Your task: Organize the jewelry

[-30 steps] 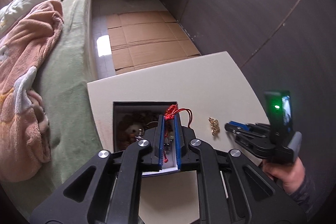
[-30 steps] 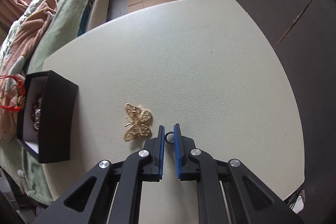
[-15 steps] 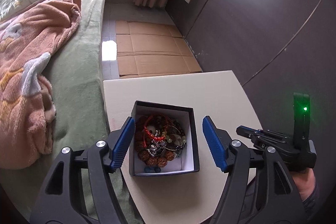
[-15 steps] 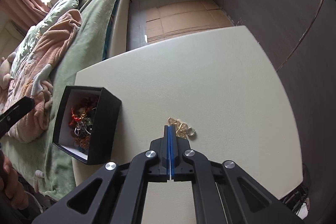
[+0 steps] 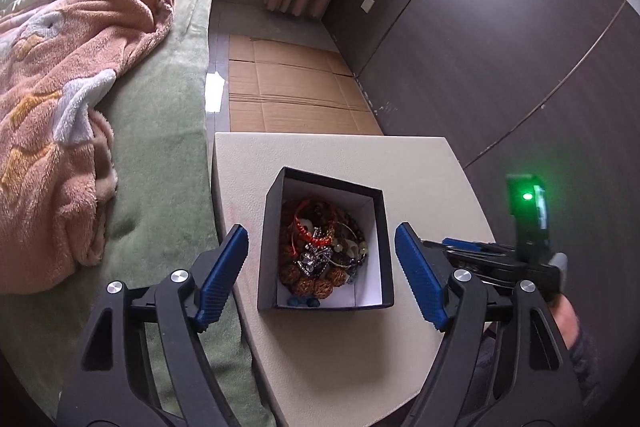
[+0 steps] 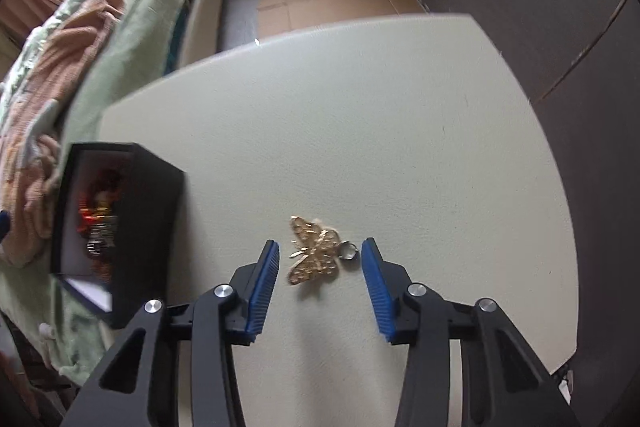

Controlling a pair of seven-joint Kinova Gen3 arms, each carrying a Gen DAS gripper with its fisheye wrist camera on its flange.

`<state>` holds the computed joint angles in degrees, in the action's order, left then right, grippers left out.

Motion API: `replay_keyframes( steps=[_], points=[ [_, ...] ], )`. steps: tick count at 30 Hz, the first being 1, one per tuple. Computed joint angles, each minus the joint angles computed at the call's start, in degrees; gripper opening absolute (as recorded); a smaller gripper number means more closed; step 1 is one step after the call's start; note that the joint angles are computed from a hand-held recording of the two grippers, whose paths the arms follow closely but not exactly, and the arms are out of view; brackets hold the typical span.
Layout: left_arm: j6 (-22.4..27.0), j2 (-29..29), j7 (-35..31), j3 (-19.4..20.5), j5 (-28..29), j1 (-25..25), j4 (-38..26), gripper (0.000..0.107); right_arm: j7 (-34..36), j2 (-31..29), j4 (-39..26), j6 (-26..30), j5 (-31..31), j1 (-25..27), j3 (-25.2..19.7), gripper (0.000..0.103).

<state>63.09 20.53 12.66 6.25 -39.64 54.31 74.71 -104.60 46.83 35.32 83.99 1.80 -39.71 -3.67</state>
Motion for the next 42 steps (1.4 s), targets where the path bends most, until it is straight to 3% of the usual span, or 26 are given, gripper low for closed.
replay_keyframes(
  steps=[9,11,12,13,22,36,39,40,41,42],
  points=[
    [-1.29,-0.74,1.29,0.16,-0.7,-0.23,1.6,0.076,-0.43,3.07,-5.11,3.75,1.51,-2.39,1.2,0.042],
    [-1.4,-0.91,1.74,0.17,-0.86,-0.2,1.97,0.076,-0.54,3.23,-5.74,4.27,1.67,-2.57,1.34,0.038],
    [-1.45,-0.99,1.88,0.22,-0.87,-0.25,2.1,0.076,-0.37,3.16,-5.75,4.25,1.58,-2.45,1.24,0.028],
    [-1.5,-1.03,2.11,0.25,-0.9,-0.26,2.26,0.076,-0.33,3.19,-5.79,4.36,1.03,-2.0,0.9,0.027],
    [-1.53,-0.56,1.76,0.6,-0.74,-0.33,1.54,0.076,0.03,-1.21,0.89,-0.09,-1.21,0.56,-0.53,0.026],
    [0.15,-0.82,4.46,-0.07,-1.23,0.64,1.83,0.076,3.68,-3.17,-8.24,0.7,-8.54,-0.51,-4.41,0.027],
    [-0.27,-1.47,6.32,0.1,-2.26,0.78,3.23,0.079,5.22,-4.15,-5.49,-3.39,-14.57,2.03,-7.42,0.035],
    [-0.41,-1.67,7.17,0.12,-2.89,0.97,3.73,0.084,5.42,-4.71,-4.07,-5.14,-15.79,2.7,-8.07,0.065],
    [-0.31,-1.77,7.77,0.22,-3.46,1.11,4.0,0.087,5.31,-5.2,-3.06,-6.6,-16.08,2.52,-7.66,0.078],
    [0.02,-1.74,8.26,0.33,-3.99,1.28,4.06,0.091,5.07,-6.07,-1.84,-8.03,-15.43,1.87,-6.77,0.082]
  ],
)
